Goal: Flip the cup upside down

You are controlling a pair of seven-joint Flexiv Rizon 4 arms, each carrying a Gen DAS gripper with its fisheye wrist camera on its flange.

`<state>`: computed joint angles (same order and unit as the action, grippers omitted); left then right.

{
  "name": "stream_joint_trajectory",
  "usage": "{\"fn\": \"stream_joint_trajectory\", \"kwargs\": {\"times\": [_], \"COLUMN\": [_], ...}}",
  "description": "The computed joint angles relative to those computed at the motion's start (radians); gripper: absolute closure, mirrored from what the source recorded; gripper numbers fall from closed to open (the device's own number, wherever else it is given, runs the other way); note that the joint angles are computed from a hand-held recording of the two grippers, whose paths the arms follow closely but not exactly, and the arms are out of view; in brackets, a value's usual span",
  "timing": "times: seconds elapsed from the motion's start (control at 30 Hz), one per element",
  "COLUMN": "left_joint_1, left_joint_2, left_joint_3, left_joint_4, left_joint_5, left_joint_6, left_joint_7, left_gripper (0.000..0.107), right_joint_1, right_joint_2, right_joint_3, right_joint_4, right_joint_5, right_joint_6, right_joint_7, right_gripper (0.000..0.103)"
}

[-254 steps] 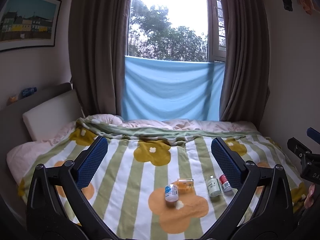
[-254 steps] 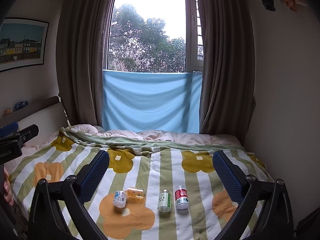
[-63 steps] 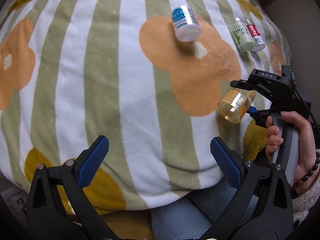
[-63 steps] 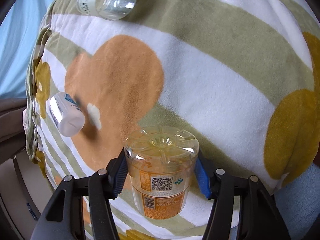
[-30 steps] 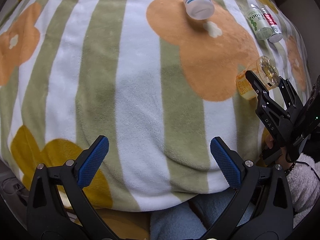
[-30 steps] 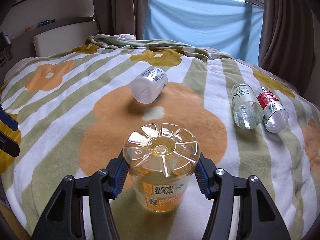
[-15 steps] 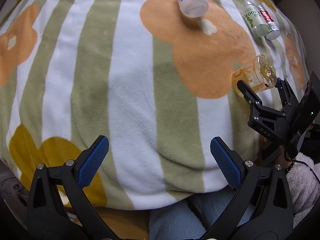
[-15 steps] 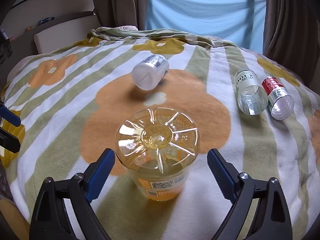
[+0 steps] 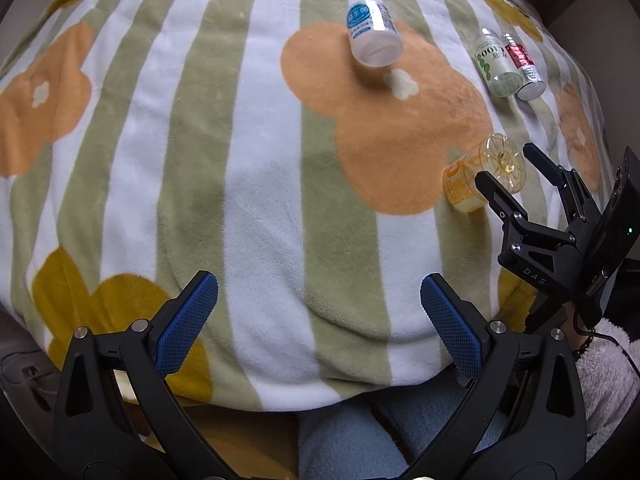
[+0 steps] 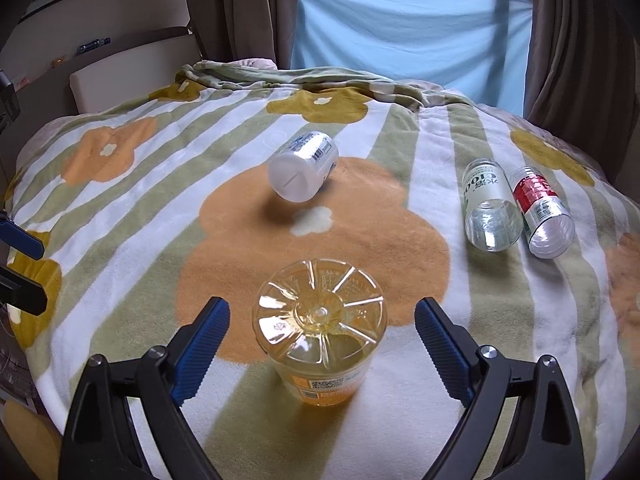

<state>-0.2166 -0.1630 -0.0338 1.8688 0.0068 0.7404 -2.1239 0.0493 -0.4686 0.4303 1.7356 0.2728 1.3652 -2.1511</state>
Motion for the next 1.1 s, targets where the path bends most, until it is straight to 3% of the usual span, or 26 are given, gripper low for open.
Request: {"fn": "stream_joint_trajectory", "kwargs": {"times": [0.17,0.4,0.6,0.83,1.0,1.1], "left_joint_1": [-0.004,-0.005,-0.009,-0.042,-0.067,-0.082], "left_joint_2": [0.057,0.113,0.134,0.129,0.127,0.121], "left_joint_3": [-0.001,-0.026,-0.049,-0.076,-0.076,-0.08], "left_joint_4": [-0.086,-0.273,-0.452,-0.634,-0.656,-0.657], "left_joint_5": [0.052,0.151,0.297,0.547,0.618,0.658], "left_joint_6": [-0.05,-0.141,-0.172,-0.209,-0.2,-0.2], "left_joint_7": [-0.043,-0.065,-0.135,-0.211,-0.267,-0.304], "left_gripper": [0.006,0.006,0.004,0.004,0.004,0.004], "right_joint_1": [-0.004,0.041,0.101,0.15,0.157,0.152], "right_joint_2": [0.109,0.269,0.343,0.362,0.362,0.36], "right_joint_3": [-0.024,-0.124,-0.222,-0.296,-0.307,-0.303], "right_joint_4": [-0.044,-0.17,-0.31,-0.392,-0.382,-0.38], "right_joint_5": [0.018,0.043,0.014,-0.136,-0.257,-0.261], "right_joint_6": [-0.128,-0.305,-0.441,-0.434,-0.356,-0.336], "right_joint_7": [0.033,0.088,0.2,0.499,0.564,0.567], "right_gripper": [0.011,0.011,0.011,0.01,0.01,0.01]}}
